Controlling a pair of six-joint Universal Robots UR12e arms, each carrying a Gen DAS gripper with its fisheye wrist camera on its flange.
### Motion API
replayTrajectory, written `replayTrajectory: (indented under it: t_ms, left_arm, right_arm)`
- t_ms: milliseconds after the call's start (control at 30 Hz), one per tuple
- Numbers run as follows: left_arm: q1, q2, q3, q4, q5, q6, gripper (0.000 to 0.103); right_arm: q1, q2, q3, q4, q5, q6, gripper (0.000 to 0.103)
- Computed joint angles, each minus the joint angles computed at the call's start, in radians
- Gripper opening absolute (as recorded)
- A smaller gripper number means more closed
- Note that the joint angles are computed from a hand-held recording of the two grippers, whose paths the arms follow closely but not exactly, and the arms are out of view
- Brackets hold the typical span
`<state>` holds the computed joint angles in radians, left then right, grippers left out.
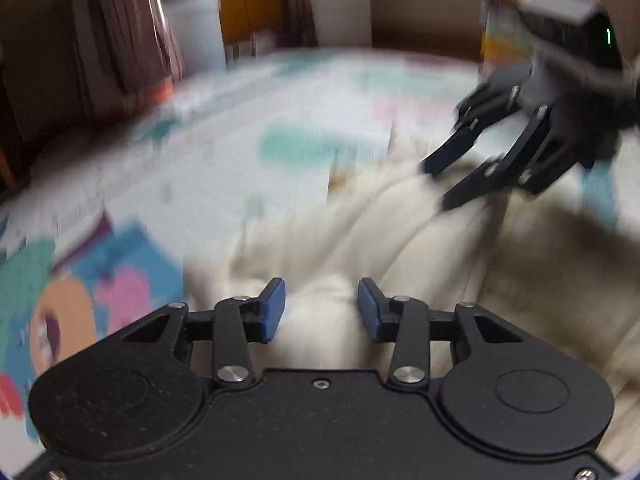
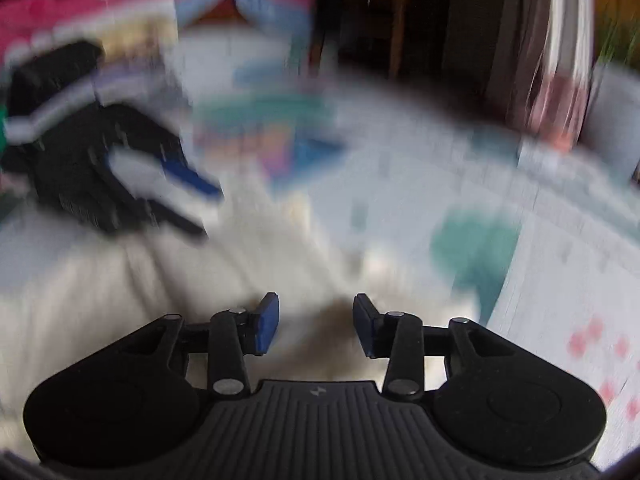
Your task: Fold clothes
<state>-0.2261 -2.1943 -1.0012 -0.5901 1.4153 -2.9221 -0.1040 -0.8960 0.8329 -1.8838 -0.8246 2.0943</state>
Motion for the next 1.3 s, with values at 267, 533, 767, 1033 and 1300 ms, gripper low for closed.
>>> replayTrajectory:
  t_ms: [267, 533, 767, 1033, 1300]
  left_arm:
    - [-0.008, 0.008, 0.027, -0.062, 0.033, -0.034, 0.044]
    - [-0.014, 0.102, -0.058, -0.098, -0.176, 0.100, 0.045]
    - [-0.054, 0.153, -0.109, -0.298, -0.405, 0.599, 0.047]
    - [-0.088, 0.109, -0.041, -0.365, -0.296, 0.676, 0.010]
    - [-0.086, 0.093, 0.012, -0.520, -0.270, 0.716, 0.007]
  right_arm:
    - [-0.009, 0.002, -0.003, 0.010, 0.037, -0.005, 0.042]
    - [-0.055, -0.124, 0.115, 0.114, 0.110, -0.169, 0.047]
    - [-0.073, -0.239, 0.193, 0.536, 0.001, -0.648, 0.047]
    - [-0.055, -0.290, 0.293, 0.439, -0.019, -0.680, 0.046]
    - [-0.054, -0.304, 0.328, 0.393, -0.025, -0.749, 0.053]
